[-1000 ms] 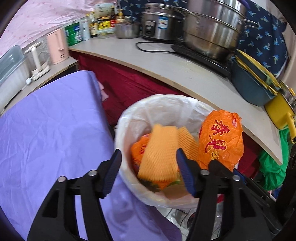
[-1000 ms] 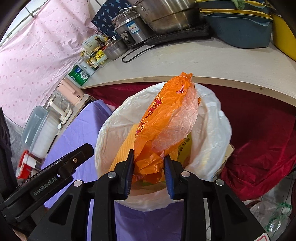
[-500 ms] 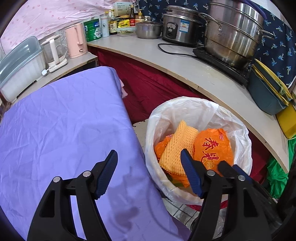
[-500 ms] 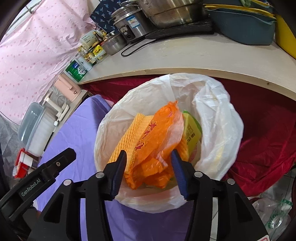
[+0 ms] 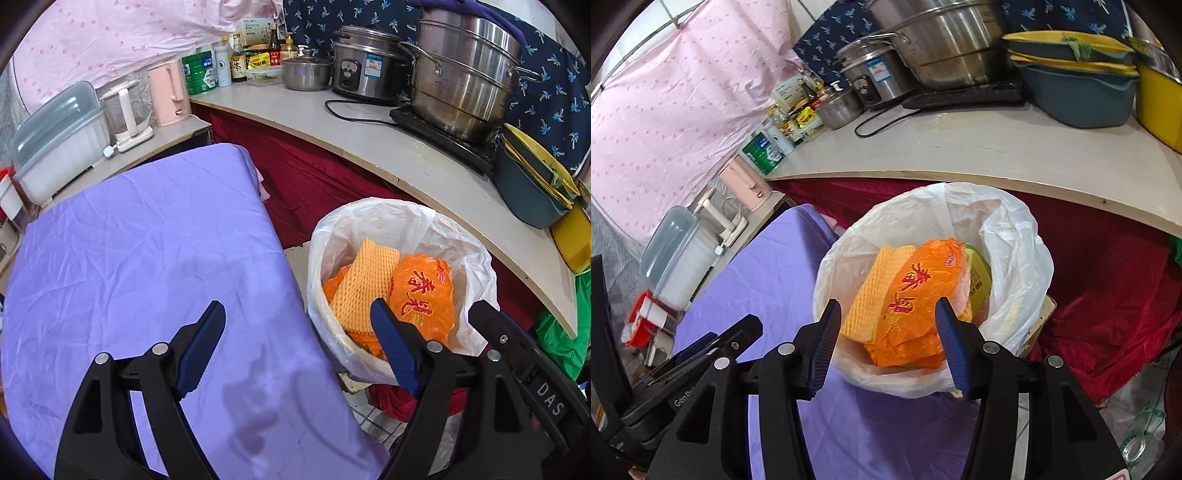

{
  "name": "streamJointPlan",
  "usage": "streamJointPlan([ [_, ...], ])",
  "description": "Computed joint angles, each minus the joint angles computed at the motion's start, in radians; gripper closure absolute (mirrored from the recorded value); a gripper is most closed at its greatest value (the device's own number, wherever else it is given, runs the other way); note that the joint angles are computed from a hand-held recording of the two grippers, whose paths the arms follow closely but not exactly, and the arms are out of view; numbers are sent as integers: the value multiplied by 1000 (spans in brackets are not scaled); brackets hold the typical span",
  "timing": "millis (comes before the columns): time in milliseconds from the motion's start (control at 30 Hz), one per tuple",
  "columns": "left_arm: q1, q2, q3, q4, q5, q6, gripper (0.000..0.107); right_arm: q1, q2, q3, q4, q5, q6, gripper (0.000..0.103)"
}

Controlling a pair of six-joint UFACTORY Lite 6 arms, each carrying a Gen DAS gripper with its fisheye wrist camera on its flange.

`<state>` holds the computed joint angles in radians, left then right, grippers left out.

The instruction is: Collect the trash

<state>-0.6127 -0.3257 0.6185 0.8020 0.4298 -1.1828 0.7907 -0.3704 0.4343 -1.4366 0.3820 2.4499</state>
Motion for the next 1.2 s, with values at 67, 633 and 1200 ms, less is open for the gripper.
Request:
streamJointPlan([
  [67, -11, -39, -19, 2, 27, -3, 30, 48, 4, 22, 68, 47, -65, 46],
  [633, -95, -288, -155, 8, 230, -27, 15, 319, -7, 77, 321, 327, -254, 23],
  [1200, -176, -392, -253, -31, 353, -91, 14, 475, -5, 73, 388, 452, -276, 6],
])
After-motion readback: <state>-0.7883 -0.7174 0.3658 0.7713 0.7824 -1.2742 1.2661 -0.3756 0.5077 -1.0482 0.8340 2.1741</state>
